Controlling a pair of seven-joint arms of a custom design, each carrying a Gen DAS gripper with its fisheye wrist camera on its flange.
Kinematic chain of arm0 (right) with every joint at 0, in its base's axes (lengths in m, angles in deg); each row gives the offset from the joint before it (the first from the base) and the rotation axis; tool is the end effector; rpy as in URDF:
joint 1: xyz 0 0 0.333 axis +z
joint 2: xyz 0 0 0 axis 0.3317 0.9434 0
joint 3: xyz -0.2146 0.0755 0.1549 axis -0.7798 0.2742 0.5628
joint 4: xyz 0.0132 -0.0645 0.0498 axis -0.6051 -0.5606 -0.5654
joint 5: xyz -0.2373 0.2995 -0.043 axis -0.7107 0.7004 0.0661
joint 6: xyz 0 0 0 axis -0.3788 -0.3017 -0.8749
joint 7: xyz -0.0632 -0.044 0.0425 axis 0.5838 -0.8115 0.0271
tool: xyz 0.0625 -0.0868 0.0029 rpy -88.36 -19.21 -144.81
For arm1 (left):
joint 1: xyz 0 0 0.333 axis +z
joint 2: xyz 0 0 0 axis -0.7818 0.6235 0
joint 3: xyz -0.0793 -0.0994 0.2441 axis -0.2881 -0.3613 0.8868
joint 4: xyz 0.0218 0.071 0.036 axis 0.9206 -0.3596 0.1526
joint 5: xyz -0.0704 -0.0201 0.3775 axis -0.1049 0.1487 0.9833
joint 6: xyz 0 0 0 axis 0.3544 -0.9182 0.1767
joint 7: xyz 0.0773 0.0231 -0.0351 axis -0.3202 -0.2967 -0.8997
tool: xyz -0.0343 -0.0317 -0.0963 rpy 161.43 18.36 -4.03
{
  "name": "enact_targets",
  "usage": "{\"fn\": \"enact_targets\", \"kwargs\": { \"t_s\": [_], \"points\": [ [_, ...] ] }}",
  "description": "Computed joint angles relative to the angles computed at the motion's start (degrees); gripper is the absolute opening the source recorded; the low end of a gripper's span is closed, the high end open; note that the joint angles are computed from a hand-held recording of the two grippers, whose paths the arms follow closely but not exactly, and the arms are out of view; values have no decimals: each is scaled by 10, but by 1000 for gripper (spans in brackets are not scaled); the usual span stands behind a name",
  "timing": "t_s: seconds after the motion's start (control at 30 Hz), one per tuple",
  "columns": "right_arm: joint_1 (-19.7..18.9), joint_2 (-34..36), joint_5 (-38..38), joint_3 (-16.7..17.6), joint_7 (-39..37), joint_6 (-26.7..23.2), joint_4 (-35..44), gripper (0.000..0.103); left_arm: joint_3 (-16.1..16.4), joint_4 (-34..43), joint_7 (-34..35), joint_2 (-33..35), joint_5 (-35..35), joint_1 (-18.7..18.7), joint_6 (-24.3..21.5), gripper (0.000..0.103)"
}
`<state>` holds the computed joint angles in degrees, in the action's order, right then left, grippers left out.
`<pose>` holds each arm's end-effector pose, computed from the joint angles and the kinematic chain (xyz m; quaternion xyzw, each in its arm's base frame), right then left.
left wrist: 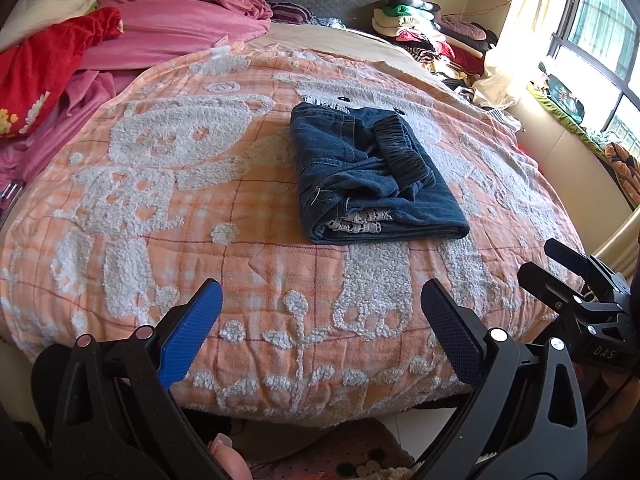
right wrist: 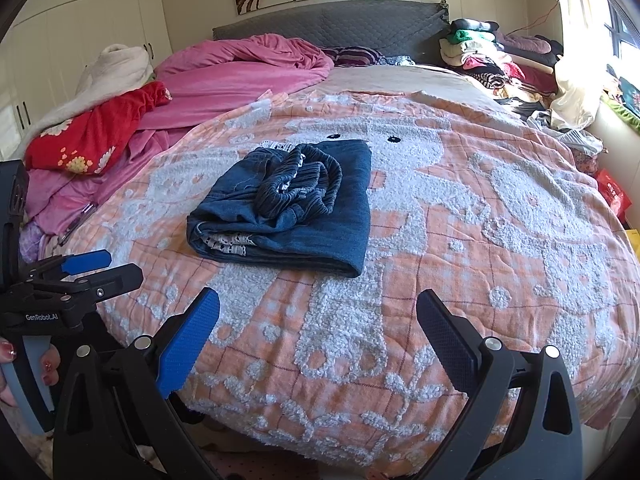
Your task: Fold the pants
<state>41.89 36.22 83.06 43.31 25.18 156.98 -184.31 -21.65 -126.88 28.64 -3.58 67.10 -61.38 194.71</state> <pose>0.4422 0.1272 0.4196 -0.7772 0.4820 -0.1522 0.3748 0.3962 -0.1086 0.4188 -0.7199 0.5968 -0.2896 0.2042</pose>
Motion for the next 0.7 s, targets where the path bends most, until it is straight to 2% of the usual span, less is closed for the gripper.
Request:
{"fn": "enact_targets", "kwargs": {
  "t_s": [0.7],
  "points": [
    [-7, 3, -12, 3, 14, 0, 1, 98, 1, -1, 5, 2, -3, -1, 1, 94]
  ]
}}
